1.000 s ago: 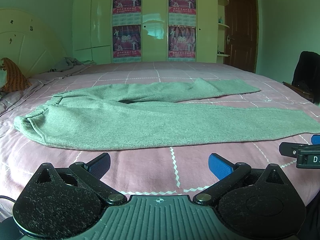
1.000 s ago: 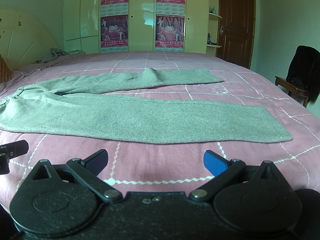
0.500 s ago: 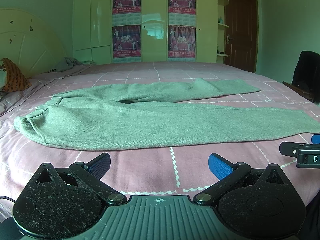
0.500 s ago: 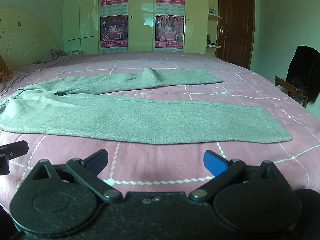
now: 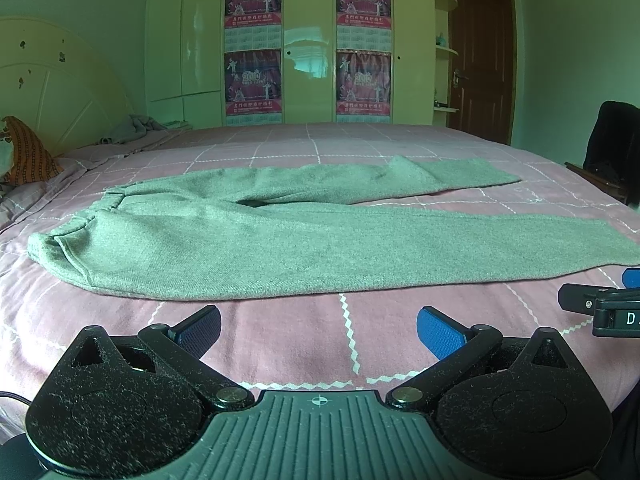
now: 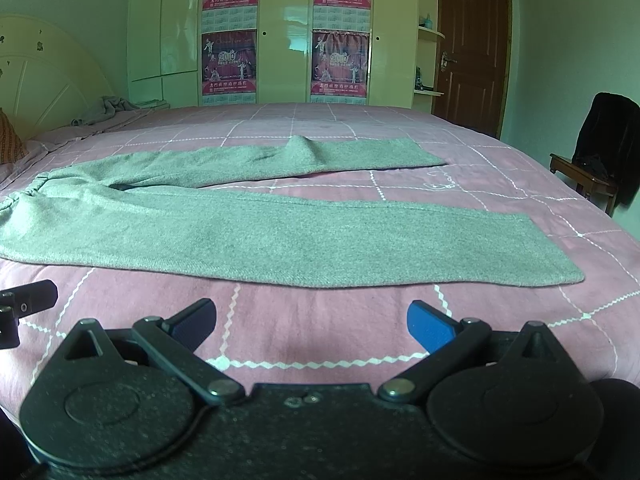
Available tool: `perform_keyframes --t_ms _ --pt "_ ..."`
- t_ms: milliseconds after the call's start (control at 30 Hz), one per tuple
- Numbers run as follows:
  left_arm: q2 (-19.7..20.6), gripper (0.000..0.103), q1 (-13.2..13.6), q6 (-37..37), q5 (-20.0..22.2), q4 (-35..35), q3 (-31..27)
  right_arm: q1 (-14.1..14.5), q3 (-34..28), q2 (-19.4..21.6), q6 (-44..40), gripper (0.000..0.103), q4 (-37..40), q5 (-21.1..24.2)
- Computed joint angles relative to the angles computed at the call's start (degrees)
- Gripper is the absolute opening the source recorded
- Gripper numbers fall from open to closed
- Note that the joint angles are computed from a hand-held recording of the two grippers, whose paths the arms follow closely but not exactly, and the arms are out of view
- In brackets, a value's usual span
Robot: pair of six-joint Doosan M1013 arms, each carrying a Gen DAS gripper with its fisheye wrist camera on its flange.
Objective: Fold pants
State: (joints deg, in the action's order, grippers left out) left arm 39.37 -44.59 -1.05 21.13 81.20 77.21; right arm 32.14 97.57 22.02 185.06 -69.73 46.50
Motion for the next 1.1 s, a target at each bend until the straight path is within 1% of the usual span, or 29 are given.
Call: perform_keyframes --t_ms 567,633,700,767,833,867,933,1000,1033,1100 --pt "0.0 0.103 0.0 -0.6 0.0 0.3 0.0 0.0 -0.1 0.0 -0.5 0.102 0.1 0.1" --pt "0.0 0.103 0.1 0.5 1.1 -0.9 -0.5 0.0 -0.1 -0.1 -0.6 0.102 -0.4 0.0" --pt "0.1 0.103 0.2 -1.0 3.3 -0.1 -0.9 -0.1 -0.2 -0.4 -0.7 0.102 -1.2 -0.7" --pt "0.1 0.103 0.8 -3.3 4.0 1.0 -1.6 -0.5 0.1 -0.9 -0.1 0.102 -4.1 -2.9" --pt "0.9 0.103 1.5 -0.1 5.8 -2.0 -3.6 -1.0 0.0 -1.2 1.3 0.102 -7.9 -5.1" --pt "1.2 0.103 2.0 1.8 5.5 -3.1 -4.6 -1.6 -0.5 -1.1 1.0 0.102 -8.5 -6.6" --pt "1.9 0.103 3.6 5.6 3.2 -5.7 -6.4 -3.1 -1.7 -1.0 0.4 0.102 -9.0 -10.7" --pt "2.7 0.103 4.8 7.6 2.9 -6.5 -8.6 -4.6 -3.7 -0.2 -3.1 0.102 -7.4 -14.1" --pt "3.2 0.103 5.5 9.9 2.6 -8.2 -9.9 -5.1 -4.9 0.4 -5.4 0.102 -6.2 -15.1" --pt "4.5 0.103 7.0 14.1 2.8 -11.4 -13.1 -6.6 -7.3 1.5 -11.9 0.102 -2.1 -18.7"
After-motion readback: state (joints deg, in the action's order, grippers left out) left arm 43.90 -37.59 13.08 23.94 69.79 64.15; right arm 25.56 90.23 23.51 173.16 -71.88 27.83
